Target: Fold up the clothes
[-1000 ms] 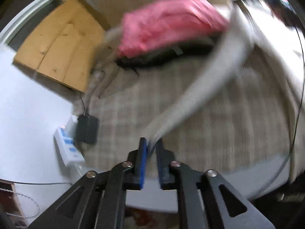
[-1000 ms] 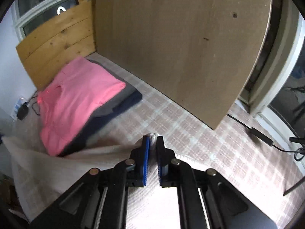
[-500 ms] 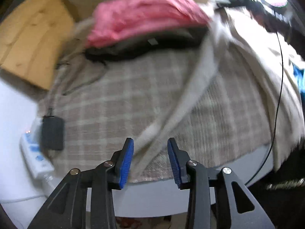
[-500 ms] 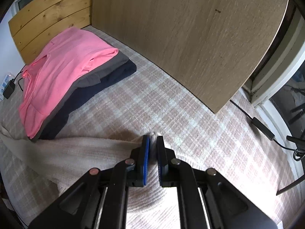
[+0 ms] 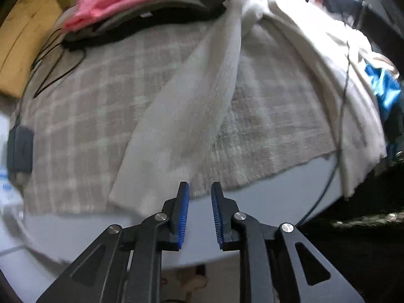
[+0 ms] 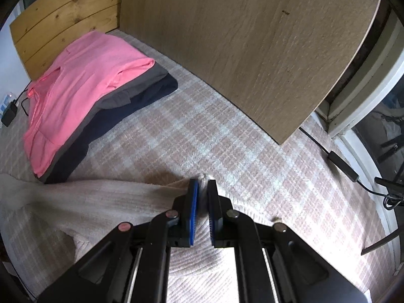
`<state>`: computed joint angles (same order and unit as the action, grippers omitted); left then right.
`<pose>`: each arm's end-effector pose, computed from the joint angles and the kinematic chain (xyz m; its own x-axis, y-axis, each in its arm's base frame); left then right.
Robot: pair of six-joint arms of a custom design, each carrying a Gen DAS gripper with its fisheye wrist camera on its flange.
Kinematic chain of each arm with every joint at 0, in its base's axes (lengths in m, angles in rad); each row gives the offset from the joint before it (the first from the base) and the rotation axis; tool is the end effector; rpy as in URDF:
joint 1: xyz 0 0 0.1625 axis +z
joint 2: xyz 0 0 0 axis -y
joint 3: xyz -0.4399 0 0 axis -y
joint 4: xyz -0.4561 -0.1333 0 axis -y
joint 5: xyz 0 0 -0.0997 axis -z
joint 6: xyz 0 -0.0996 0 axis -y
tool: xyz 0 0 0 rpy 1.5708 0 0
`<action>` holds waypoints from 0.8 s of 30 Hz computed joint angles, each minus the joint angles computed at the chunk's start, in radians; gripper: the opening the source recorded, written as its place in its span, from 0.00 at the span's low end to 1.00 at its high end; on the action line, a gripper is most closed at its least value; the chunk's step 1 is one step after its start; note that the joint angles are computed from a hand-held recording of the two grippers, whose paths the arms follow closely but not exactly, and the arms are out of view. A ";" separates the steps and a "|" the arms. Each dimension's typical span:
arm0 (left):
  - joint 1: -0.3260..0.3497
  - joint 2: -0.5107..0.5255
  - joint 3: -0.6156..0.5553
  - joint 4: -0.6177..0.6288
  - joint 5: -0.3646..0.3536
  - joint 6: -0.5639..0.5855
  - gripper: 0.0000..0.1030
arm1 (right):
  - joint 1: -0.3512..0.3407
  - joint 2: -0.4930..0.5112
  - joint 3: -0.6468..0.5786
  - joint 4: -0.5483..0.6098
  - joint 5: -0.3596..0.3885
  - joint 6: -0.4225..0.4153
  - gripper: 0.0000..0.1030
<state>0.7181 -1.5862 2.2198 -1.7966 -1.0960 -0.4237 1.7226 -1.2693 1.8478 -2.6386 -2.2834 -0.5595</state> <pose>-0.1965 -0.4092 0.2115 -0.6932 0.4709 -0.5456 0.4457 0.8750 0.1890 0.1636 -0.6183 0.3135 -0.6025 -0.3026 0.7386 -0.5348 0.8400 -0.0920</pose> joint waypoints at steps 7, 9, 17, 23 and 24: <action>0.083 0.049 -0.050 -0.010 0.130 0.055 0.35 | 0.017 0.017 -0.016 0.038 -0.013 0.027 0.07; 0.091 0.075 -0.041 -0.036 0.138 0.085 0.36 | 0.019 0.018 -0.021 0.055 -0.018 0.046 0.07; 0.016 0.068 -0.007 -0.068 0.132 0.079 0.03 | 0.022 -0.014 -0.010 0.065 -0.003 0.045 0.07; -0.026 -0.048 -0.093 -0.003 0.290 -0.032 0.03 | 0.021 -0.062 -0.014 0.066 0.076 0.055 0.07; -0.012 -0.038 -0.104 -0.006 0.321 -0.017 0.03 | 0.021 -0.054 -0.021 0.057 0.077 0.052 0.07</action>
